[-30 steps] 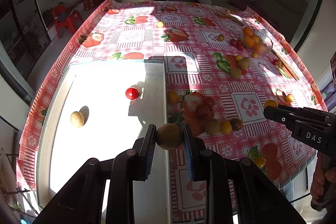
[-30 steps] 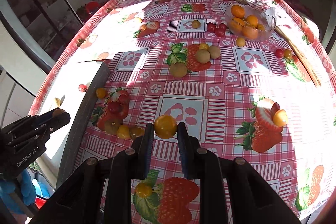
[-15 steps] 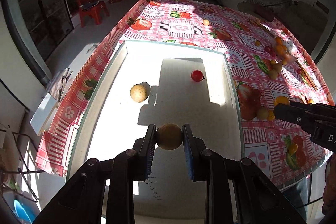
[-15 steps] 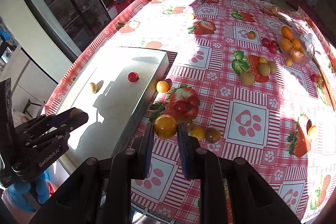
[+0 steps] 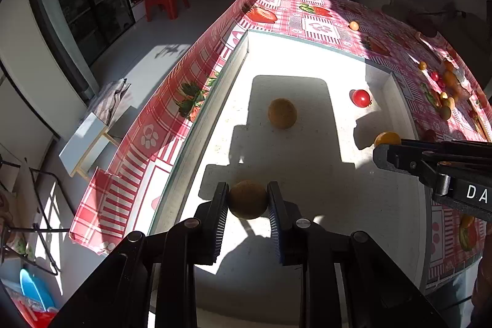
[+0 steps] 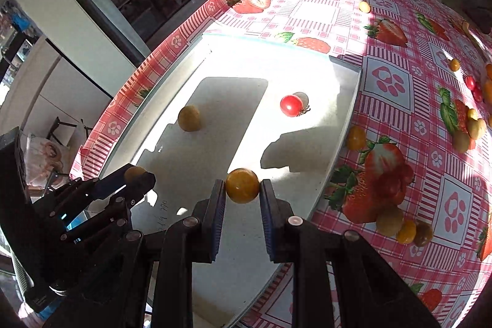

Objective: Organize fruits
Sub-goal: 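Carry both held fruits over the white tray, then open both grippers to drop the fruits into the white tray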

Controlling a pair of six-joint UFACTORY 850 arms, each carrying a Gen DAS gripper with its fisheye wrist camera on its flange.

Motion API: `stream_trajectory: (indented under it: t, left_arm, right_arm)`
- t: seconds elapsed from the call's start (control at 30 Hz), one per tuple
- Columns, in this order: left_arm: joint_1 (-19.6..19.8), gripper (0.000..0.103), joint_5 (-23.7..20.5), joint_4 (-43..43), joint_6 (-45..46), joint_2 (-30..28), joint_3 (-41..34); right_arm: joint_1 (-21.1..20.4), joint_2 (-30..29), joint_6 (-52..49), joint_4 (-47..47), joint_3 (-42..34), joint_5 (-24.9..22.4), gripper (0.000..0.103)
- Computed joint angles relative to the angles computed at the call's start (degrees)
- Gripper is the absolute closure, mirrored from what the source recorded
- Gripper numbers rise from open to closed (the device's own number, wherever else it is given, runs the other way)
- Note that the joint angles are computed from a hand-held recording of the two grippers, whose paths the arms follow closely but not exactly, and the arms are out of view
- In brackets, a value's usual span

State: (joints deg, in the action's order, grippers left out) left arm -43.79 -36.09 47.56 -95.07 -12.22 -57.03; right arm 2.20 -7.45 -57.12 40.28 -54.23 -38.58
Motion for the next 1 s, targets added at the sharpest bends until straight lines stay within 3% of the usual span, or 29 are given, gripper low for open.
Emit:
stream_trajectory:
  t: [0.27, 0.53, 0.63, 0.7, 0.73, 0.77, 0.83, 0.9, 1.0]
  left_arm:
    - [0.3, 0.076, 0.0, -0.7, 0.9, -0.7, -0.4]
    - [0.0, 0.075, -0.6, -1.1, 1.2, -1.5, -0.8]
    - [0.1, 0.075, -0.5, -1.2, 1.3, -1.4, -0.8]
    - [0.1, 0.058, -1.0, -1.6, 1.4, -1.4, -0.9]
    - [-0.1, 0.032, -1.7, -0.7, 0.2, -1.4, -0.9]
    - [-0.5, 0.027, -2.0, 1.3, -1.8, -1.0, -0.5]
    - [-1.0, 0.027, -3.0, 2.0, -1.9, -0.9, -0.7]
    - [-1.1, 0.027, -3.7, 1.7, -1.2, -1.0, -1.0]
    - [-1.1, 0.027, -3.6, 1.5, -1.2, -0.6, -1.1]
  right_arm:
    - [2.7, -3.0, 4.7, -4.8, -1.4, 3.8, 0.078]
    - [4.2, -2.1, 3.6, -7.0, 0.2, 7.6, 0.077]
    - [4.1, -2.5, 4.2, -7.4, -0.5, 6.5, 0.065]
    - [4.1, -2.1, 3.9, -7.3, -0.4, 6.8, 0.045]
    - [3.9, -1.8, 3.2, -6.6, -0.3, 6.9, 0.042]
    - [3.8, -1.4, 2.4, -5.7, -0.2, 6.9, 0.039]
    - [3.4, -0.9, 0.8, -3.9, -0.3, 6.5, 0.035]
    - [2.9, -0.2, -0.8, -1.9, -0.4, 6.0, 0.024]
    - [1.6, 0.5, -2.1, 0.5, -0.7, 5.1, 0.022]
